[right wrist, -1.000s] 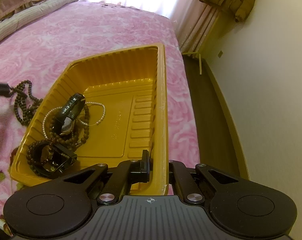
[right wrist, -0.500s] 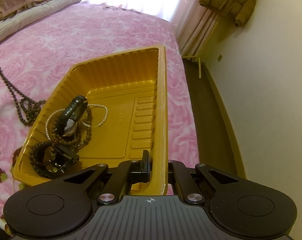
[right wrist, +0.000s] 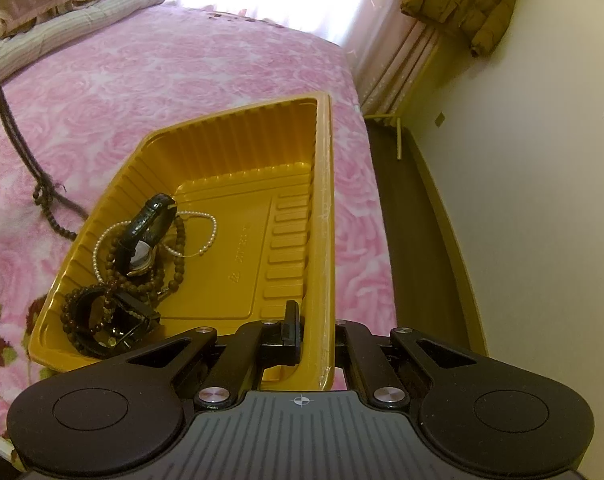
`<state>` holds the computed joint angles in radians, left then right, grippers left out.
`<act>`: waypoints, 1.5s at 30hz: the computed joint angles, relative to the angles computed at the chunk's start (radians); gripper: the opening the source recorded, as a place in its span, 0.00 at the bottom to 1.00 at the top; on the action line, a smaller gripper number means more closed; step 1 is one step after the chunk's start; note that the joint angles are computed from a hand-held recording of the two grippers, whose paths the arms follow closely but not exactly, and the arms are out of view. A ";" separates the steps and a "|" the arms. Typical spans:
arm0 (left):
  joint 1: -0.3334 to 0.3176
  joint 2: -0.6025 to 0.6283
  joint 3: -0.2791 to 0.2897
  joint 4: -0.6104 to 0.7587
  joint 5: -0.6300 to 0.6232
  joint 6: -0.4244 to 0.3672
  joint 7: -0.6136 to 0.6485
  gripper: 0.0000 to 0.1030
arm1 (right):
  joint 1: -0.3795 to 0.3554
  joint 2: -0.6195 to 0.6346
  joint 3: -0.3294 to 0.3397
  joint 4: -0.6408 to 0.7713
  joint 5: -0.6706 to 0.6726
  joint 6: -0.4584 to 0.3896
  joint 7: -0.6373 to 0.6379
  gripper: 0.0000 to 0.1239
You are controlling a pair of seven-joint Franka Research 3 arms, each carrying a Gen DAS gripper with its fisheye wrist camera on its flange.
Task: Organize jewelry
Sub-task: 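Lift the dark bead necklace with the left gripper above the tray, then lower the necklace into the tray and open the left gripper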
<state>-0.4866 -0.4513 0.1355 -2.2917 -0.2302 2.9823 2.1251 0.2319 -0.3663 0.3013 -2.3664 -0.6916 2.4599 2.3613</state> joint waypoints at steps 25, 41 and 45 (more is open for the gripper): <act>0.058 0.213 -0.135 0.491 -0.296 -0.199 0.255 0.06 | -0.004 0.003 -0.001 0.001 -0.008 0.005 0.003 0.02; 0.138 0.365 -0.311 0.693 -0.289 -0.240 0.244 0.06 | -0.003 0.000 -0.003 -0.002 -0.003 0.009 -0.004 0.02; 0.148 0.395 -0.340 0.698 -0.257 -0.248 0.224 0.06 | -0.004 0.001 -0.003 0.000 -0.001 0.010 -0.006 0.02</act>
<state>-0.3390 -0.0562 -0.2047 -1.5937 -0.4869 2.7341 2.3490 0.2281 -0.3656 0.2981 -2.3664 -0.6925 2.4697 2.3557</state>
